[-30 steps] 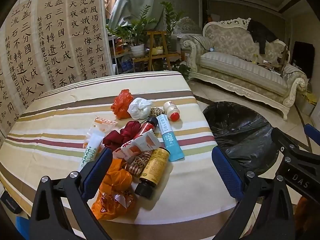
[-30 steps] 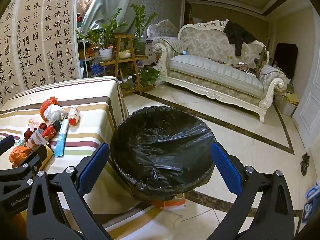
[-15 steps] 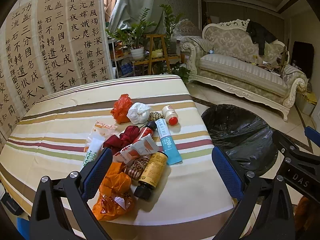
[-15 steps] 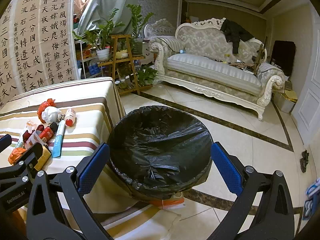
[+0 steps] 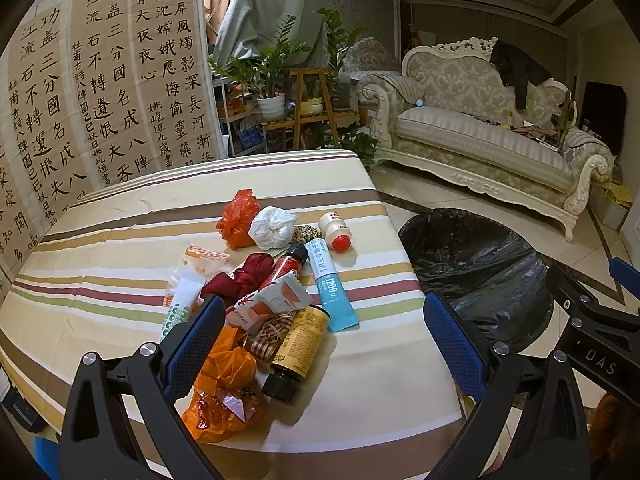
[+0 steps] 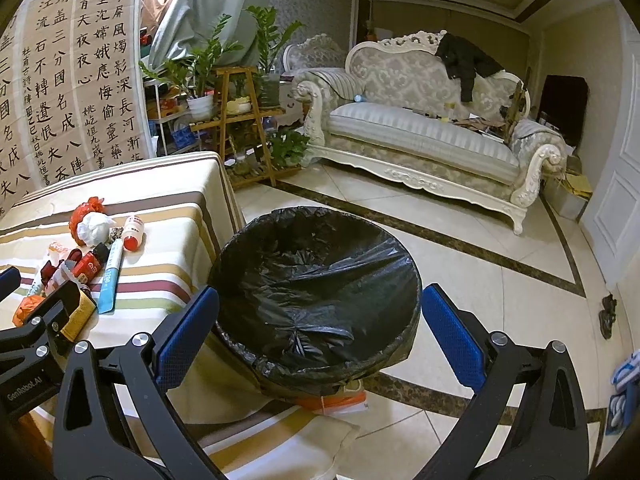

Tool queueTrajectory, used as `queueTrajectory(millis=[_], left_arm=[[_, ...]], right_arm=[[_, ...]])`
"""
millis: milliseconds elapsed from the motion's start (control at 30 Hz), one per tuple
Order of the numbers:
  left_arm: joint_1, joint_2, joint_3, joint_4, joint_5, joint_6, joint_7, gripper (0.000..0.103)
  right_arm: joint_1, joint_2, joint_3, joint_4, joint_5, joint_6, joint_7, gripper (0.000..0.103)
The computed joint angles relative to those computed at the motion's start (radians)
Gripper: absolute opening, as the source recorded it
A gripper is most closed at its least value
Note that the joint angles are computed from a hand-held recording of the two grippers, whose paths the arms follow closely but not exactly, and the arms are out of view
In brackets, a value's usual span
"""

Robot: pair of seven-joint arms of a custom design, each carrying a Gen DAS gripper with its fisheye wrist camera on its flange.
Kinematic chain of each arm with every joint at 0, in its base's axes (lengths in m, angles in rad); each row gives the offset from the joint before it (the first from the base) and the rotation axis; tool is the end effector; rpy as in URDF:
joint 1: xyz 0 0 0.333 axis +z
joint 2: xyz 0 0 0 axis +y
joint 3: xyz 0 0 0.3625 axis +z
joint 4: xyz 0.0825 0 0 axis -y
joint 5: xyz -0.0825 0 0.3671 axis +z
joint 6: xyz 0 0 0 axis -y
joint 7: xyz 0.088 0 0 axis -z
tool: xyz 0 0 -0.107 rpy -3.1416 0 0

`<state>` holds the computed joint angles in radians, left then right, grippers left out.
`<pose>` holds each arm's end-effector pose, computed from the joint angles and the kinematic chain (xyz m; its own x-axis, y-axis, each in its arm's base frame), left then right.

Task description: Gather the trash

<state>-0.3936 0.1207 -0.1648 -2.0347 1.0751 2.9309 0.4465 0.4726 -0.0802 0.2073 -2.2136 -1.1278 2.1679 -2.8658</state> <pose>0.4783 -0.3599 0.5085 -0.3674 -0.9287 -0.0513 -0.5671 0.2674 -0.7790 0.4185 0.2959 0.4896 -0.4885 -0.8721 0.0279 -0.5241 0.2677 -0.8085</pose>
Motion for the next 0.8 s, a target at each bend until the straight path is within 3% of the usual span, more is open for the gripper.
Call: queueTrajectory(millis=[800], left_arm=[[-0.014,0.016,0.008,0.004,-0.020,0.002,0.012,0.097]], right_arm=[[-0.007,-0.012,0.001,-0.021,0.005,0.007,0.010,0.099]])
